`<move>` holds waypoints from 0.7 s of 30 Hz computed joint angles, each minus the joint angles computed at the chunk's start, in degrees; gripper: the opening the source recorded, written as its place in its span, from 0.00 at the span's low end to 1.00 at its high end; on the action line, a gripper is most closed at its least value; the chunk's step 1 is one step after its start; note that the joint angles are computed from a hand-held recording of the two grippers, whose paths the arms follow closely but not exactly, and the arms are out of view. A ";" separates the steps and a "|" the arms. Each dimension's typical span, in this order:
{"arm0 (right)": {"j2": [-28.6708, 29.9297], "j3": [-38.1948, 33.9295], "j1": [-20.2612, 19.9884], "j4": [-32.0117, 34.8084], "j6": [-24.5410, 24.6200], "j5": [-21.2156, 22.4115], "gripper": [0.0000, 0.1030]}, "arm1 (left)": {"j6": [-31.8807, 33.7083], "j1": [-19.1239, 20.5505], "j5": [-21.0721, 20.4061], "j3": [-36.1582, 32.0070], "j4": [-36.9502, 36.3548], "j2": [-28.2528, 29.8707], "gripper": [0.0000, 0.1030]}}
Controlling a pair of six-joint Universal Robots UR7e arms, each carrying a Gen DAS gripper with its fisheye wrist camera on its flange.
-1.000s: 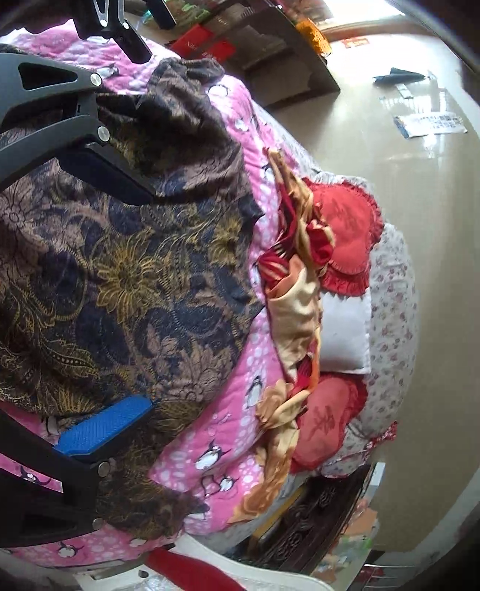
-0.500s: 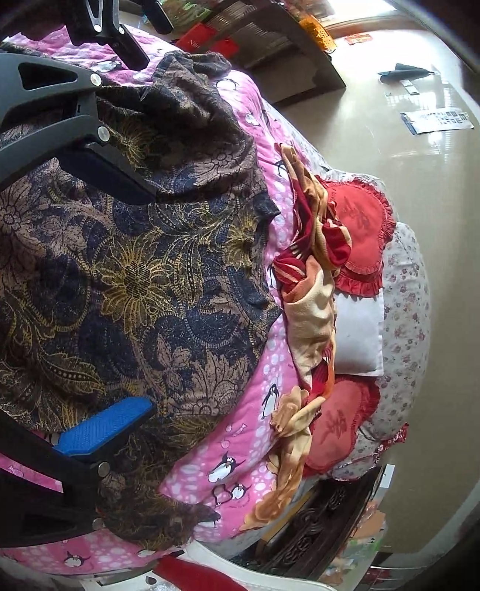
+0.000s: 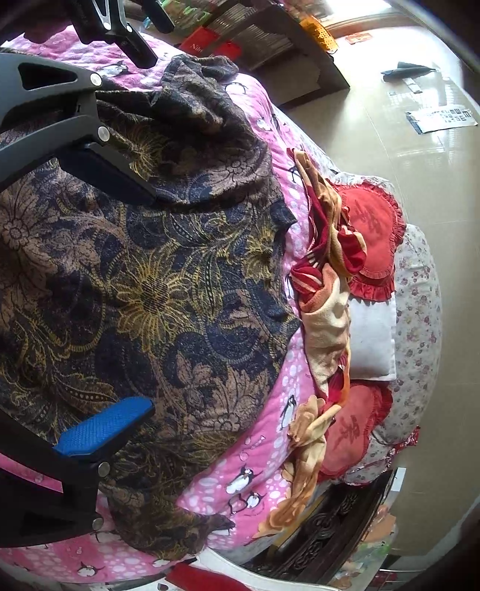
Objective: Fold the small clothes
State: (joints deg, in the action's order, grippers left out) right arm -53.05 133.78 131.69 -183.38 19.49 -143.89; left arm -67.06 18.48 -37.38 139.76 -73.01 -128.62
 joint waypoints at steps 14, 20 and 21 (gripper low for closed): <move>2.09 -1.85 1.44 2.11 0.62 1.35 1.00 | -3.27 0.70 0.38 -0.99 5.84 -3.38 1.00; 3.17 -2.62 1.57 2.50 0.28 2.31 1.00 | -2.50 2.95 0.86 -1.26 5.26 -3.84 1.00; 3.36 -2.77 1.57 2.49 0.12 2.44 1.00 | -2.50 3.27 0.97 -1.30 5.24 -3.95 1.00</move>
